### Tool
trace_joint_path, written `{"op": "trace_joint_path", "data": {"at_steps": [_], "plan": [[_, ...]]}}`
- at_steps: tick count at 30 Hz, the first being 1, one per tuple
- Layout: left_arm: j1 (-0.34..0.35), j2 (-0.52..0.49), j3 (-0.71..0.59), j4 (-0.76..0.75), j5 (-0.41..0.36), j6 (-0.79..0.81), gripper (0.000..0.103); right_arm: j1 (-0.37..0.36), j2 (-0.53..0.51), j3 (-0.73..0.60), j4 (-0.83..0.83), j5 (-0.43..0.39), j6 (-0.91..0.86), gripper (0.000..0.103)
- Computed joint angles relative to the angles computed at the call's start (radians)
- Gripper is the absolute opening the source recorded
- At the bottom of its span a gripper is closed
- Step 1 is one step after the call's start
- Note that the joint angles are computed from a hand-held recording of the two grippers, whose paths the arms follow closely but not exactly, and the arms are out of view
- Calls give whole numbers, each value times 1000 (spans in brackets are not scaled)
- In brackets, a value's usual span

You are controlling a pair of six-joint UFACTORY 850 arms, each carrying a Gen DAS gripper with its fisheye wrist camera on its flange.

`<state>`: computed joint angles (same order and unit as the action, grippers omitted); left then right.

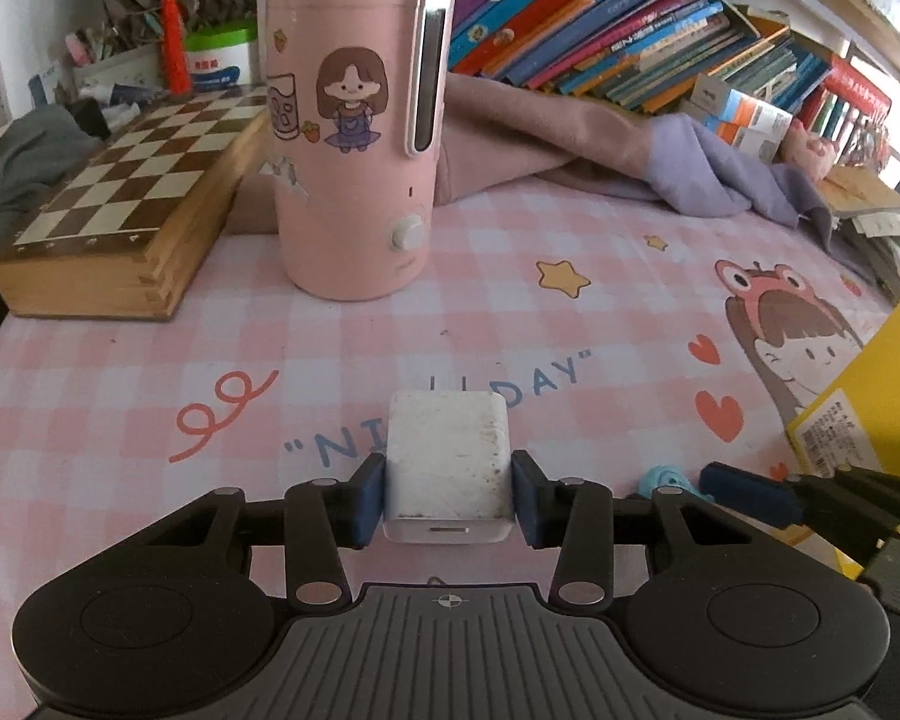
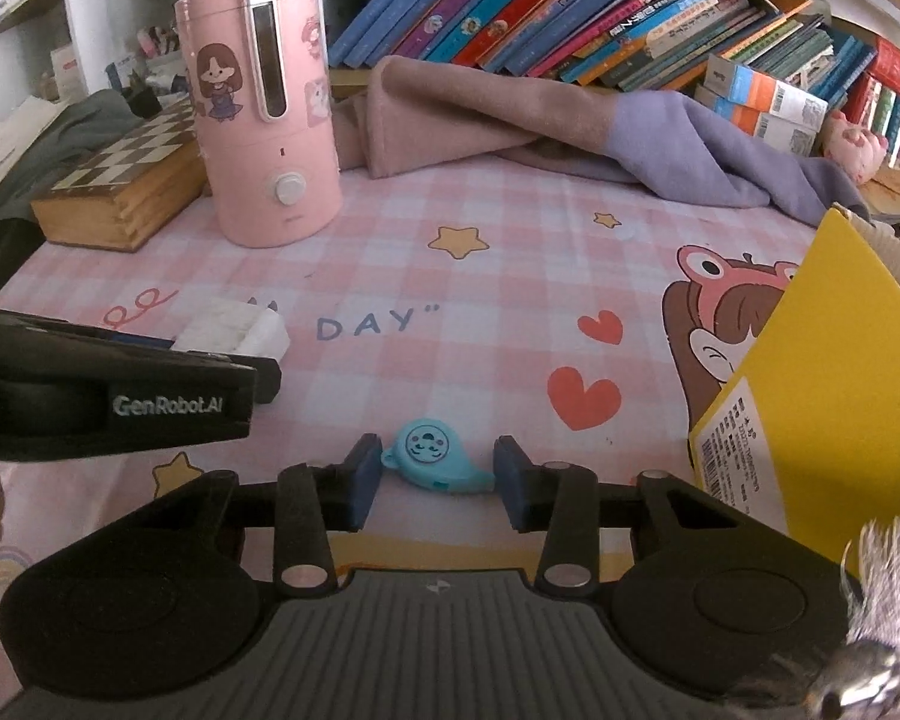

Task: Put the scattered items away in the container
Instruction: 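Close the left gripper on the white charger while the right grips the blue clip, then lift and carry the white charger and blue clip over the yellow box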

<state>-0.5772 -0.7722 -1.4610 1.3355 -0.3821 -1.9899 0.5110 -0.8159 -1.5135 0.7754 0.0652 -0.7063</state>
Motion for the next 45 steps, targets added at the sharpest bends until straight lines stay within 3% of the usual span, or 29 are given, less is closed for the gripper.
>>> {"op": "trace_joint_path", "data": {"at_steps": [4, 17, 34, 45], "plan": [[-9, 26, 28, 41, -13, -54, 42, 1, 14, 17, -259, 14, 247, 38], [-54, 115, 126, 133, -70, -180, 42, 1, 94, 108, -622, 48, 606, 38], [-131, 249, 270, 262, -159, -364, 42, 11, 248, 282, -616, 143, 604, 38], [-208, 351, 385, 338, -218, -504, 42, 13, 379, 423, -700, 199, 703, 38]]}}
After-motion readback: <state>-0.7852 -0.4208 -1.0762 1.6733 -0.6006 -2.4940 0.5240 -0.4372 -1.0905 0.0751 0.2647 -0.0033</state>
